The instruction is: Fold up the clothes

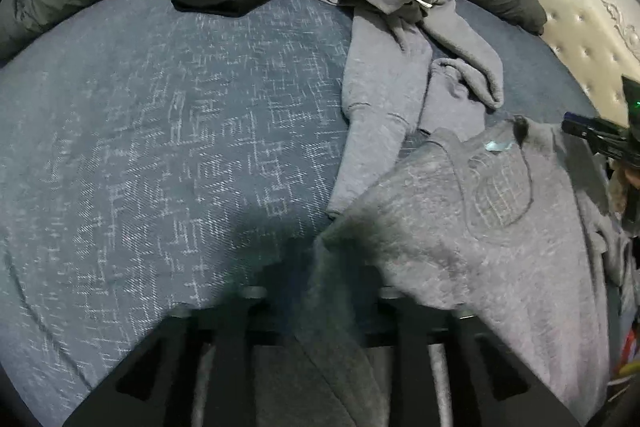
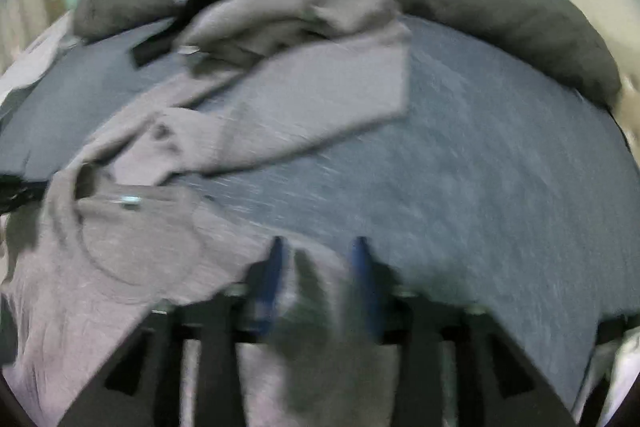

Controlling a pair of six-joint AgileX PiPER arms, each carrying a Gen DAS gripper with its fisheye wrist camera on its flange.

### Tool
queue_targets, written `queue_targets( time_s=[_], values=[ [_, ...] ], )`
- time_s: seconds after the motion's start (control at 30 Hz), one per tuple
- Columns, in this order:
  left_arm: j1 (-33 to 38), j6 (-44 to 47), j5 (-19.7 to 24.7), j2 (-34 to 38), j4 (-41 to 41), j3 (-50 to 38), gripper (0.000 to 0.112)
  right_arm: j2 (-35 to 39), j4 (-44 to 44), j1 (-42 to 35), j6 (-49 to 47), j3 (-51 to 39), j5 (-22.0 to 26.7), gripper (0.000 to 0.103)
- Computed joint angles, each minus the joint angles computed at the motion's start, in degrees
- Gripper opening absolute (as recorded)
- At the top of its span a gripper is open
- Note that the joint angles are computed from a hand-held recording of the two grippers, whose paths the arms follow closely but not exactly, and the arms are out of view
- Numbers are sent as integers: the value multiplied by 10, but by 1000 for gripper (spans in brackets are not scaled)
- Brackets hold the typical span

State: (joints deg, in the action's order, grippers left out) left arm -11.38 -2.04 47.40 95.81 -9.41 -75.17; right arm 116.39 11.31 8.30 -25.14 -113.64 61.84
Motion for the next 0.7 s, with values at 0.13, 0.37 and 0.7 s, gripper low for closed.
queue_targets(
  time_s=[0.13, 0.37, 0.7],
  values=[
    [-7, -3, 10, 16, 5, -7, 59, 27, -26, 41, -28, -27, 25, 49],
    [-20, 13, 12, 13, 15, -4, 21, 41, -65, 81, -47, 9, 5, 37],
    [-62, -78, -7, -41, 142, -5, 5, -37, -11, 61, -99, 106, -89, 2]
  ],
)
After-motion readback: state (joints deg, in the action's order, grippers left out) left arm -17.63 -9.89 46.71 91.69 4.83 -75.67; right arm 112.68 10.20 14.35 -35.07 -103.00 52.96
